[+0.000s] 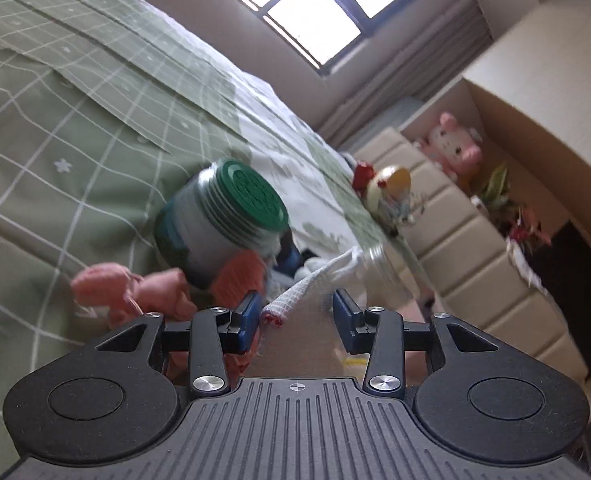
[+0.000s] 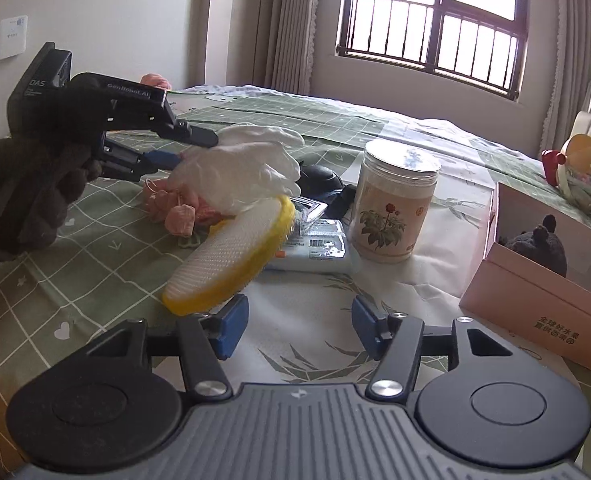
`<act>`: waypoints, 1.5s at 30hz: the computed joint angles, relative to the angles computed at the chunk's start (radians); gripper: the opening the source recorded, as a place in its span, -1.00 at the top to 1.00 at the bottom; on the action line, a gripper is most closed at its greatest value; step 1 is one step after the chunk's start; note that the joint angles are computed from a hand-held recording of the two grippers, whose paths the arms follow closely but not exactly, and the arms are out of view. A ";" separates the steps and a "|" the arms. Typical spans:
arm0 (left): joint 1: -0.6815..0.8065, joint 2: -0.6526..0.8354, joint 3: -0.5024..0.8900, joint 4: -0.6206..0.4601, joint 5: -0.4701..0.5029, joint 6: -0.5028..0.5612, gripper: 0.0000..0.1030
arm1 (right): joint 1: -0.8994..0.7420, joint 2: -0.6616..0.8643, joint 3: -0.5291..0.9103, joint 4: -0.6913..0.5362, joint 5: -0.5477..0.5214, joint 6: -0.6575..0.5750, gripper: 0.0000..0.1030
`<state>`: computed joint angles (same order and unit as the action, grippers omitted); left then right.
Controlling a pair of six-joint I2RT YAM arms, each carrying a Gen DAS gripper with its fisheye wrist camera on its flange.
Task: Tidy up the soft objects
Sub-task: 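Lift the yellow pad off the pile and set it down beside it, then reach the left gripper to the pink knitted cloth and close on it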
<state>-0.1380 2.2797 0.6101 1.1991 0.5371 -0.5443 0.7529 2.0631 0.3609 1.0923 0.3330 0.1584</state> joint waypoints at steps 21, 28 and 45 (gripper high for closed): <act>-0.088 -0.245 -0.180 -0.133 -0.324 0.259 0.15 | -0.042 0.068 -0.027 0.007 0.003 0.032 -0.41; 0.102 -0.057 0.098 -0.309 -0.212 0.099 0.15 | -0.062 0.081 -0.022 0.008 -0.016 0.048 -0.56; 0.001 -0.373 -0.225 -0.365 -0.114 0.623 0.14 | -0.070 0.098 -0.017 0.022 -0.028 0.053 -0.67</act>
<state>-0.1366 1.9066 0.3852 0.8341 0.4236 0.0787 0.6831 2.1615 0.3435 1.1142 0.3049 0.2112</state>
